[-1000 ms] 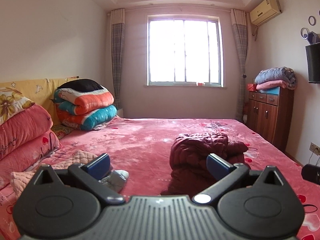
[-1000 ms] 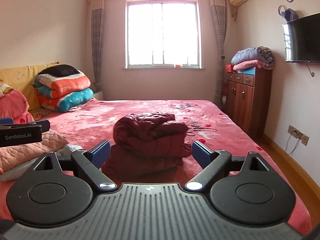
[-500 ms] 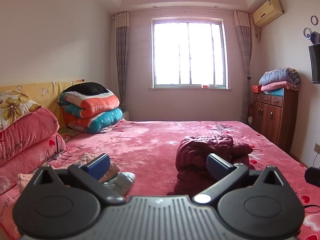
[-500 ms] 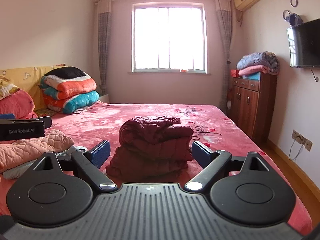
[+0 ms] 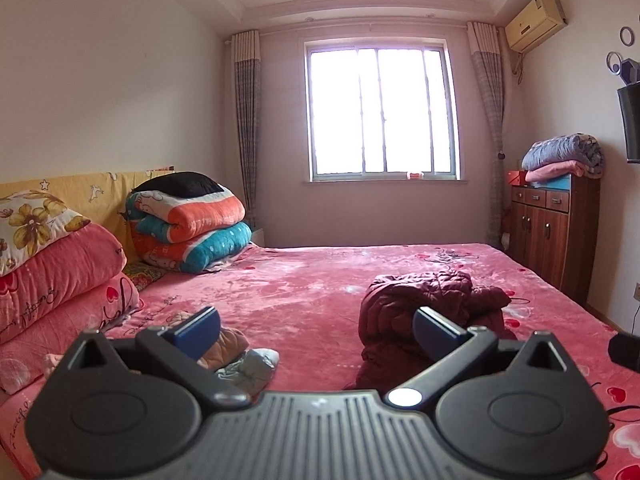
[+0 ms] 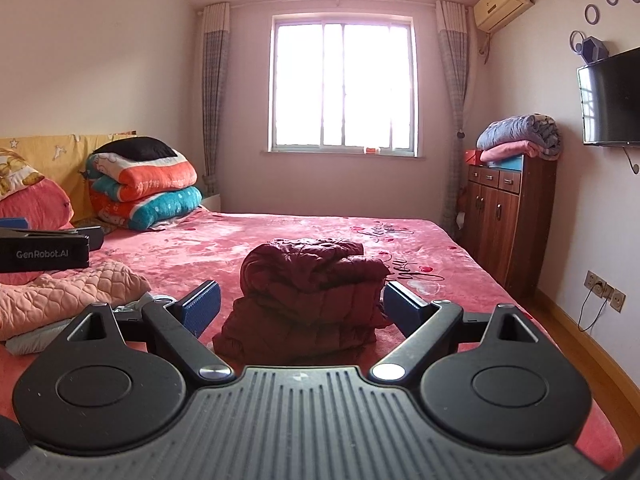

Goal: Fold large clothes

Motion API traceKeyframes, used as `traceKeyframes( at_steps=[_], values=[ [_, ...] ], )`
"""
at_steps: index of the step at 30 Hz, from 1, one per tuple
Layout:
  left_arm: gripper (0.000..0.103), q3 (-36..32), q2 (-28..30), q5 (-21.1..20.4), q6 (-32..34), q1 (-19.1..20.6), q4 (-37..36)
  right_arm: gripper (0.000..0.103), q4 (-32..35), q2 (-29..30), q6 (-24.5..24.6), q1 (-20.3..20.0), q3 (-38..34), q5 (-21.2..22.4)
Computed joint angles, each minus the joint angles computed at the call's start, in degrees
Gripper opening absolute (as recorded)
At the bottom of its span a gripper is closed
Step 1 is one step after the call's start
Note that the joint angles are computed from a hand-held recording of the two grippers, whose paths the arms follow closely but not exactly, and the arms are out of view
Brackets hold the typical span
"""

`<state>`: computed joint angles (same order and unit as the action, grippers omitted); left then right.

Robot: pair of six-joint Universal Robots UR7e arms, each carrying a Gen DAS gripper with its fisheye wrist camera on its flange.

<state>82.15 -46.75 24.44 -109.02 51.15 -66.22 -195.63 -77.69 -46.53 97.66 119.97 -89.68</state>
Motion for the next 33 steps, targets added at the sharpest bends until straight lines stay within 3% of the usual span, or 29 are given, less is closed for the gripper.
traceKeyframes(
  at_steps=[8, 18, 20, 22, 25, 30, 32, 33],
  values=[
    [0.102, -0.9, -0.1, -0.8, -1.6, 1.4, 1.9, 0.103, 0.9, 1.1, 1.0, -0.2, -0.7, 0.7],
    [0.102, -5.9, 1.9, 0.9, -9.8, 5.2, 14.7, 0.103, -2.2, 7.0, 1.5, -2.3, -2.9, -0.2],
    [0.102, -6.9, 2.8, 2.8, -9.3, 6.0, 16.2, 0.101, -2.4, 8.3, 1.3, -3.0, -3.8, -0.8],
    [0.102, -8.5, 3.9, 5.1, -10.3, 6.8, 19.6, 0.079, -2.4, 9.7, 1.5, -3.8, -4.7, -1.4],
    [0.102, -14.1, 6.4, 8.5, -17.2, 8.3, 30.6, 0.062, -0.4, 11.0, 3.0, -5.3, -6.7, -1.7],
    [0.102, -26.6, 12.4, 17.6, -27.2, 11.4, 48.5, 0.060, 0.5, 13.5, 4.3, -7.5, -10.0, -3.2],
    [0.102, -33.2, 15.9, 19.8, -27.6, 12.4, 53.3, 0.063, 0.4, 14.7, 5.3, -8.3, -11.6, -4.3],
    [0.102, -37.3, 18.0, 20.7, -27.2, 12.8, 55.7, 0.069, 0.6, 15.2, 5.7, -8.6, -12.4, -4.9]
  ],
)
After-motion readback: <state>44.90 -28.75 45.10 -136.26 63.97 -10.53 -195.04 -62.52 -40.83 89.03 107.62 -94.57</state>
